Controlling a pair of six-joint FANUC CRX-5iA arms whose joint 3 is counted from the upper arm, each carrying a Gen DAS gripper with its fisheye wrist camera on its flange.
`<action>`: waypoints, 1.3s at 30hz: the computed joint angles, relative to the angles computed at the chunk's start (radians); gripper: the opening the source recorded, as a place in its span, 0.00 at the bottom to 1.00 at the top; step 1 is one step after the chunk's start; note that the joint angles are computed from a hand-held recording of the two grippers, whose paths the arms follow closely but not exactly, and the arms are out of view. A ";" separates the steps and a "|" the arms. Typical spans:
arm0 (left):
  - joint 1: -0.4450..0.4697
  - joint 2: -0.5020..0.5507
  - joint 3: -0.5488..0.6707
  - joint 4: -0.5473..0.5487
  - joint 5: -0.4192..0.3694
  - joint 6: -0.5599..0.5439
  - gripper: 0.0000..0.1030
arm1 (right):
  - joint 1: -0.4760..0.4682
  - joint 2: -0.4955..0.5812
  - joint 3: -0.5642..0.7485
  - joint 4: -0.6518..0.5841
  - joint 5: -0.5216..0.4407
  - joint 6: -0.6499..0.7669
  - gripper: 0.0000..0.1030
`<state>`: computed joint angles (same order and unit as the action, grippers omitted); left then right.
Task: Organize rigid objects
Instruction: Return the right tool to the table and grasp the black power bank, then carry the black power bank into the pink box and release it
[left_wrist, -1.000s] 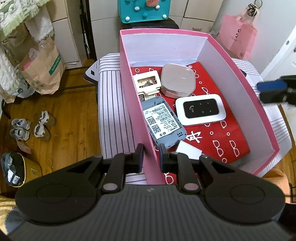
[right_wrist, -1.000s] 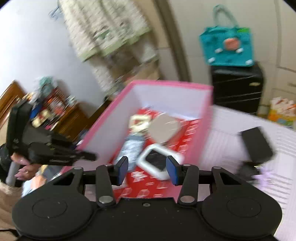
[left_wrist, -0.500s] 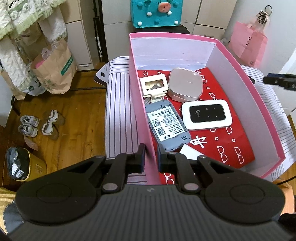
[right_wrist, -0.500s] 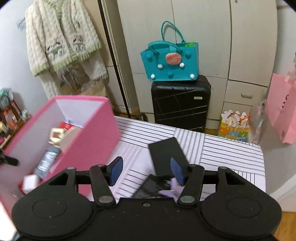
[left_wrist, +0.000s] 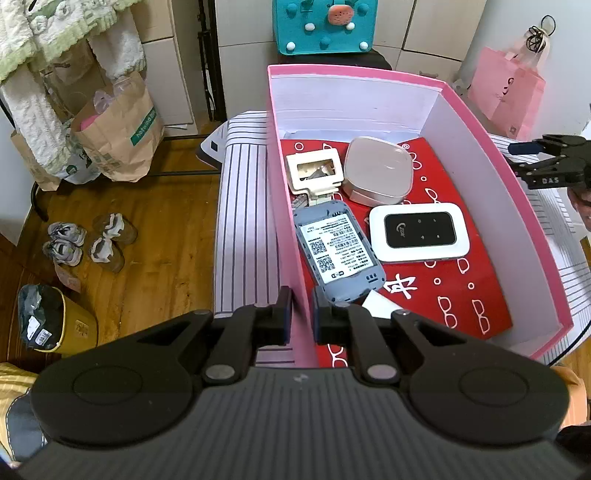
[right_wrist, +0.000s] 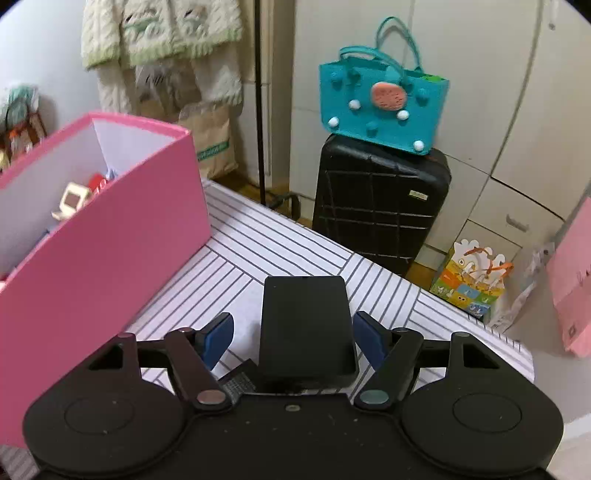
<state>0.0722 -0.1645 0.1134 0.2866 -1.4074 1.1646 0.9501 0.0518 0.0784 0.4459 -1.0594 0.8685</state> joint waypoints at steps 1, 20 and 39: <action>-0.002 0.001 0.002 -0.002 0.001 0.002 0.10 | -0.005 0.012 0.017 -0.009 -0.012 0.021 0.74; -0.012 0.008 0.011 -0.012 0.007 -0.042 0.10 | -0.032 0.064 0.084 -0.063 -0.062 -0.046 0.64; 0.029 0.008 -0.010 0.040 0.023 -0.086 0.09 | 0.123 -0.084 0.009 0.077 0.012 -0.239 0.64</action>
<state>0.1010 -0.1569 0.1031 0.3264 -1.3841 1.0791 1.0735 -0.0326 0.0878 0.5232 -1.0472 0.6295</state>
